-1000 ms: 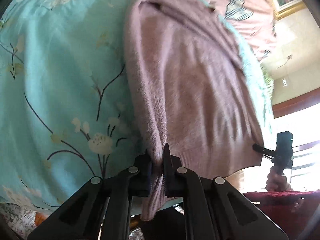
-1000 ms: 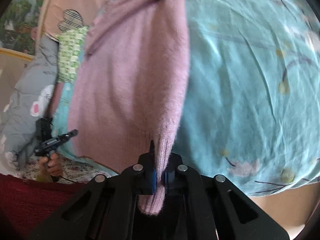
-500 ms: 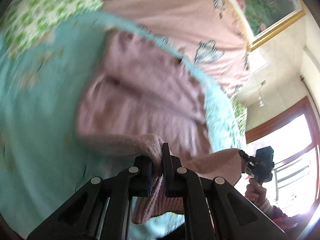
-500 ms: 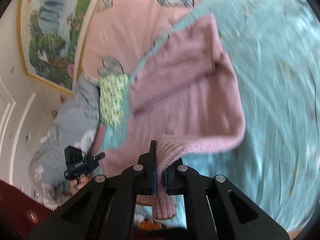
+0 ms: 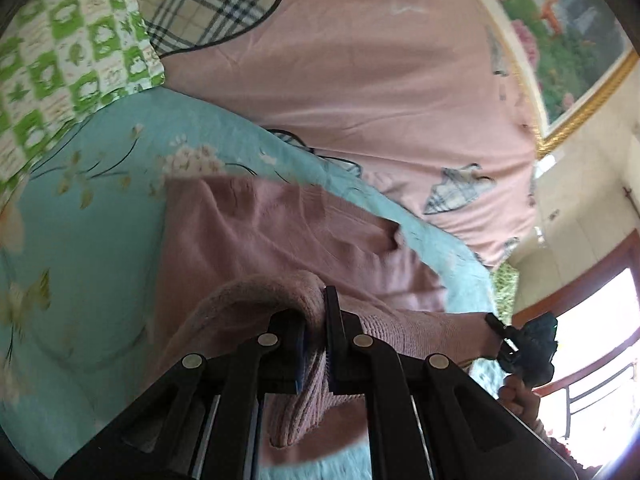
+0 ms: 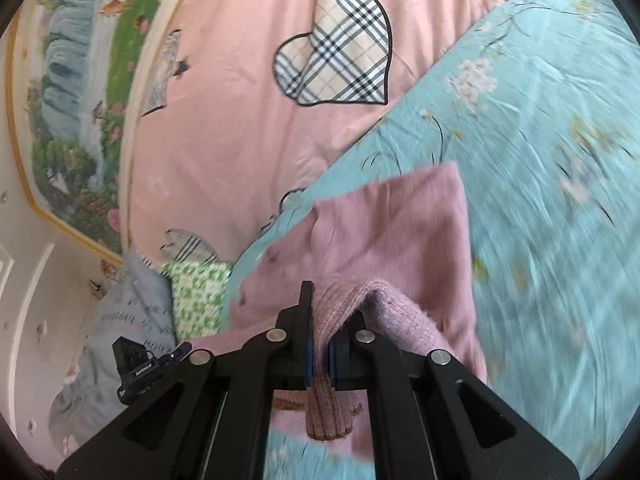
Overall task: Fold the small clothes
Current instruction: 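Lift the hem with both grippers and fold it toward the collar, then open both grippers to release the hem onto the sweater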
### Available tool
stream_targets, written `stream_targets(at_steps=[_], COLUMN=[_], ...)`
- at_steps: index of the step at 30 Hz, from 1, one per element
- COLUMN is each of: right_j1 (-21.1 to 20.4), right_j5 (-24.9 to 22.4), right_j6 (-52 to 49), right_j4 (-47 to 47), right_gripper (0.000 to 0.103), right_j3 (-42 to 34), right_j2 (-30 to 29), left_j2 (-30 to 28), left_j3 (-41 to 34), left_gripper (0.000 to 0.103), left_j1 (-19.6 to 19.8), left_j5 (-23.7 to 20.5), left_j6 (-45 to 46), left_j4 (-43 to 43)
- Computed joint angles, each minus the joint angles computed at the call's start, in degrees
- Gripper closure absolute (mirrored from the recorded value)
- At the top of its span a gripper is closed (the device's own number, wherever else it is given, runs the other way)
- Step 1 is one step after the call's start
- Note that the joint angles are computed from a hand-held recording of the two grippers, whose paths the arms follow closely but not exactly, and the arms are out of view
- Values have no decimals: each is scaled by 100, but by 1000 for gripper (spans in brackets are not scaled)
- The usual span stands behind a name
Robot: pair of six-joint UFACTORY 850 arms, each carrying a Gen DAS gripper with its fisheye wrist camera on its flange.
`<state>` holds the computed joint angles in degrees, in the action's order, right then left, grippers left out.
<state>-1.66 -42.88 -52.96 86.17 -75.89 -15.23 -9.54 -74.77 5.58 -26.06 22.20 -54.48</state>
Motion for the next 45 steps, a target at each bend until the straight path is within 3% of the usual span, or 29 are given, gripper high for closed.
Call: stream_targets(at_steps=[6,11,15,18,20,23,26,27,30,33,37,39,42,45], right_j1=[139,211,170,89,1,-101,-107,-71,216,807,1243,1257,1013,809], right_j5=[246,232,18,-212,-278,-4,393,378,-351,-792,-1109,-982,-862,-244], right_j6=[1176,2046,2264,2335,2236,2131,1530,1231,592,458,876,1150,1595,2354], right_j4=[-1135,-2278,-2342,-2256,-2106,-2067,-1736,-1578,-1902,-3297,-4517,-4803,-4481,-4442], right_gripper=[97,96,95,93,88,75,74,74,74,74,74,74,76,76], right_j3=[-1456,-2306,-2528,-2524,-2381,-2036,-1441,-1259,-1132,-1467,-2411,-2850,-3616,-4081], right_j2=[-1256,-1971,-2170,-2149,-2018,-1669,-1131,-974,-838,-1026,-1774,-2095,-2634,-2879], left_j2=[-836,-1339,-1425,-1166,-856,-487,-290,-316,-679,-1218,-1672,-1915,-2264,-2469], left_j3=[-700,-1122,-1183,-981,-725,-402,-188,-181,-399,-904,-1504,-1927,-2555,-2958], left_gripper=[98,98,93,85,64,64,63,62,62,62,62,62,62,62], left_j1=[31,-70,-10,-6,-36,-129,-437,-536,-867,-1049,-845,-723,-550,-414], left_j5=[111,55,-109,-140,-137,-369,-727,-861,-1250,-1406,-1428,-1387,-1279,-956], left_j6=[-1155,-2879,-2872,-2942,-2999,-2085,-1059,-852,-552,-1040,-1103,-1509,-2066,-2750], left_j4=[1061,3055,2869,2939,3078,2353,1739,1595,1524,2166,2108,2512,2998,3547])
